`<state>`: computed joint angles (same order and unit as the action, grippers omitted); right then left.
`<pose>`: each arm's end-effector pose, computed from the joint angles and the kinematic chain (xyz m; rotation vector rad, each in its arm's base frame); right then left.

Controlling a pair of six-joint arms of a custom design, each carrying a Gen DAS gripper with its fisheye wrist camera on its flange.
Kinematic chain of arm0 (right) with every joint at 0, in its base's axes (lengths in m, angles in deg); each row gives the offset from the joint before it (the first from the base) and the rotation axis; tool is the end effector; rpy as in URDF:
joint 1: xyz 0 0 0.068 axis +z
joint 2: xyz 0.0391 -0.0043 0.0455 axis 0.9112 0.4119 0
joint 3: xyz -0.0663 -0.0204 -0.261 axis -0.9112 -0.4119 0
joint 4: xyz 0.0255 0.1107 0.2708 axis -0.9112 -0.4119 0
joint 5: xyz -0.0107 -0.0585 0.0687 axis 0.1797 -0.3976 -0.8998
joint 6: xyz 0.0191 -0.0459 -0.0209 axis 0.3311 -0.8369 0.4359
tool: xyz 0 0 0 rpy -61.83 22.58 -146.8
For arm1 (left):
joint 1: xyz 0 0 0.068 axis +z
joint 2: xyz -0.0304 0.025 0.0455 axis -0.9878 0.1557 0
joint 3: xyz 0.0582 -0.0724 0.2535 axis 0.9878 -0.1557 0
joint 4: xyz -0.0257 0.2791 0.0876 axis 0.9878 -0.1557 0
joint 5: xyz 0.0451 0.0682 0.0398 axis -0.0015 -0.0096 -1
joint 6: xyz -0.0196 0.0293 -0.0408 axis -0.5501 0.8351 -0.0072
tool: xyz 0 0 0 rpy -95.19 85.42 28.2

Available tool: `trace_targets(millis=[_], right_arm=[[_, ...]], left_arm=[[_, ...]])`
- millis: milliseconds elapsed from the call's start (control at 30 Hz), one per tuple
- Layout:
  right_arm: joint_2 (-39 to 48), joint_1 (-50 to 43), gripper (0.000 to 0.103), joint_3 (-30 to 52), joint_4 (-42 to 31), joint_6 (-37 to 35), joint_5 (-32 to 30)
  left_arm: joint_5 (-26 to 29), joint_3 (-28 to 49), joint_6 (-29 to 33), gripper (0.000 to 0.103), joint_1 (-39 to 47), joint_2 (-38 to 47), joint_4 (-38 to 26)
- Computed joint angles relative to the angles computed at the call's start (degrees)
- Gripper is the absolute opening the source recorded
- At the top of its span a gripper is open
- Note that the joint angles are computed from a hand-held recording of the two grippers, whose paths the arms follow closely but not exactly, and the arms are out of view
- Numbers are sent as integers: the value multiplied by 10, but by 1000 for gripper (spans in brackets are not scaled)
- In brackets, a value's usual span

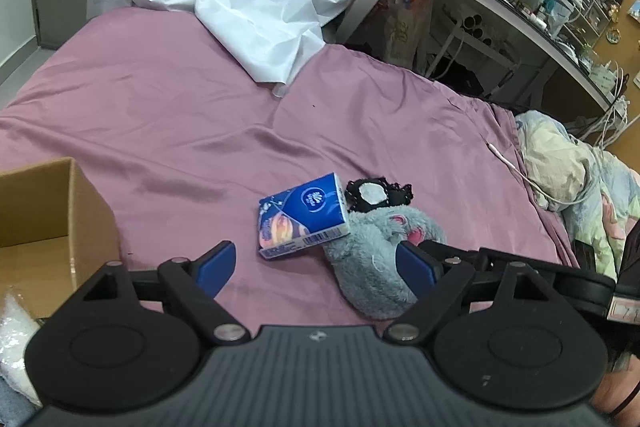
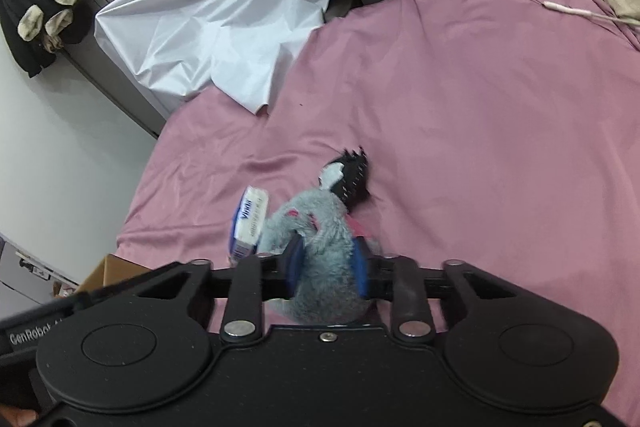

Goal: Organize soft objects
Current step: 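Close the right tool on the grey fluffy plush and lift it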

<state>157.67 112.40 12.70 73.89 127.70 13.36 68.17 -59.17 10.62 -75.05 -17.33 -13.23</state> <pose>0.1679 0.1642 0.1115 0.4507 2.3639 0.6082 0.2060 0.0061 0.1334 0.1680 2.4621 -0.4843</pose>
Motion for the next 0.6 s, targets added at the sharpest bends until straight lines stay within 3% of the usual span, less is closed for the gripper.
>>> trace_targets(millis=[600], right_arm=[[-39, 59, 22, -44, -4, 94, 19]], left_arm=[[-6, -2, -20, 58, -75, 65, 27]])
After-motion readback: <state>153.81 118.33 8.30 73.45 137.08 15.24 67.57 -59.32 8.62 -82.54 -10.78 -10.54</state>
